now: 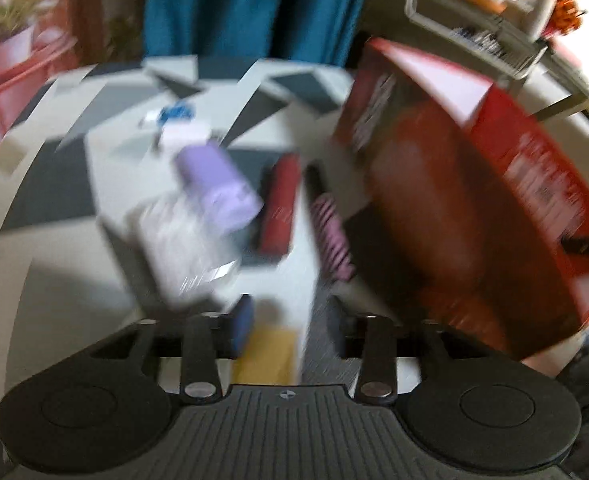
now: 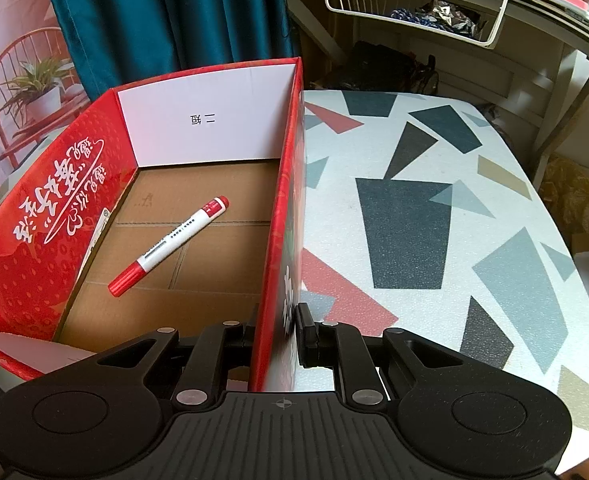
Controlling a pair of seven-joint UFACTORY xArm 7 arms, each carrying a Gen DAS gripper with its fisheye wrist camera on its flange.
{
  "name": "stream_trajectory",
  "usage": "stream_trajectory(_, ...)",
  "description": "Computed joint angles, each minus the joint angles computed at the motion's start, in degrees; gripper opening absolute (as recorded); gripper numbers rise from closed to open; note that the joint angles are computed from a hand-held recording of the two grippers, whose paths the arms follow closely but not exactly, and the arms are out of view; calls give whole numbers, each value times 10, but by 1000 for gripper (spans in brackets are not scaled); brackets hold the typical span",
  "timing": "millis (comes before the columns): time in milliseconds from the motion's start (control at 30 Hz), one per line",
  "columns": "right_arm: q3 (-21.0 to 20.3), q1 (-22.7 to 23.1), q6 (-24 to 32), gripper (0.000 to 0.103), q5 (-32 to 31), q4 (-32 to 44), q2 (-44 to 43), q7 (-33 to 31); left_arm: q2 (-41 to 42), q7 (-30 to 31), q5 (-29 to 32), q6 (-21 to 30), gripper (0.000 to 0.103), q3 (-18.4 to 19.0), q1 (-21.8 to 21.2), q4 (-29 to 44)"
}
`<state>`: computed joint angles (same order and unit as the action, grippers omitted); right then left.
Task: Organize rigid objects
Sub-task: 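Return the left tool to the table and grasp the gold card case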
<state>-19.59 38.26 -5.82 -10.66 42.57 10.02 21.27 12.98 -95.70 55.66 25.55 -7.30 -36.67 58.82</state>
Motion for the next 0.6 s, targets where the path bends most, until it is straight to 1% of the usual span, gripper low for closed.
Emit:
stream_trajectory(33,-1,1,-1,14,0,0,1,0,1,6,-10,10,70,-3,-1,-1)
stream_trajectory(100,-3,3,0,14,1,0,1,-1,2,13,-2,17,71,-4,-5,-8)
stream_trajectory(167,-1,1,1,14,1,1,0,-2,7,34,-14,33,70,-9,-7,-4)
stream_trajectory(233,-3,2,3,14,-2,2,0,0,12,52,-32,32,69,-11,-4,0)
stream_trajectory(300,-7,7,5,14,-6,3,1,5,10,50,-23,50,64,-8,-13,0)
stream_trajectory(333,-12,11,6,14,-10,3,1,8,10,46,-21,68,54,-10,-21,3)
stream_trajectory(367,-12,11,6,14,-13,3,1,11,12,45,-20,86,47,-11,-25,8)
stream_trajectory(400,-11,10,7,14,-16,4,1,13,13,45,-20,94,47,-12,-26,13)
stream_trajectory(467,-10,7,8,14,-23,5,1,18,10,37,-19,91,47,-12,-24,10)
stream_trajectory(600,-27,22,11,14,-44,7,2,37,21,39,-16,93,47,-12,-23,22)
